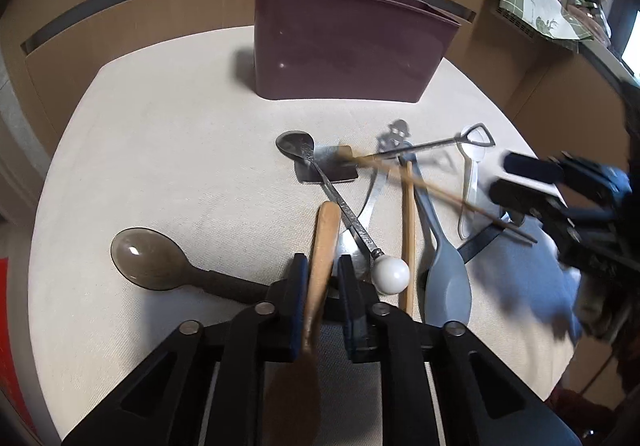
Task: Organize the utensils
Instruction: 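Grasp the wooden spoon handle with the left tool while the right tool approaches the chopstick, then close the right tool on a wooden chopstick and lift it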
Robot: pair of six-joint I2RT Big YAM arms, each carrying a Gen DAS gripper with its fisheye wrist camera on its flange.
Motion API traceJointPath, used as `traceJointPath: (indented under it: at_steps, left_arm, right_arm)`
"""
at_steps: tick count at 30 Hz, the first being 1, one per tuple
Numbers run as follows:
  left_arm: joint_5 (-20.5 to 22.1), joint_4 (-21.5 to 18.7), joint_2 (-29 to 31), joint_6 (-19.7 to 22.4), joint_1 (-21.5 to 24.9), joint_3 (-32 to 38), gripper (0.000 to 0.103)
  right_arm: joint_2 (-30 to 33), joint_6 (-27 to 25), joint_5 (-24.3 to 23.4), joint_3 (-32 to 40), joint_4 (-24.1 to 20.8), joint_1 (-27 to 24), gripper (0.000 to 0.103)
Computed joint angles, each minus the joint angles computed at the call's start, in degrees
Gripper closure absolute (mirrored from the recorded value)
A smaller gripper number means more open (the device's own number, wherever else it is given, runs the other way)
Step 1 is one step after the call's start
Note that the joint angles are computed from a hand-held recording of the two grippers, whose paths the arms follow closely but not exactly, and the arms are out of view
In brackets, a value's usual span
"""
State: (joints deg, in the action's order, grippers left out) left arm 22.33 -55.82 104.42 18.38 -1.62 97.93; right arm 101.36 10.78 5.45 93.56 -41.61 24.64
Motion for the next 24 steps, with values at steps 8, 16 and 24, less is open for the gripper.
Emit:
traceJointPath:
  at_steps: [8, 16, 24]
  left_arm:
    - [0.4, 4.1, -3.1, -2.2, 1.6, -3.4, 0.092]
    - [4.8, 14.1, -5.0, -15.0, 5.0, -6.1, 0.092]
    - [7.0, 16.4, -5.5, -21.0, 6.9, -7.1, 0.092]
  right_arm:
    - [8.1, -8.2, -0.5, 13.1, -7.4, 0.8, 0.082]
    - [7.5, -6.3, -3.8, 13.4, -7.6, -1.2, 0.079]
    - [12.1, -12.4, -8.0, 18.5, -10.9, 0.9, 0.079]
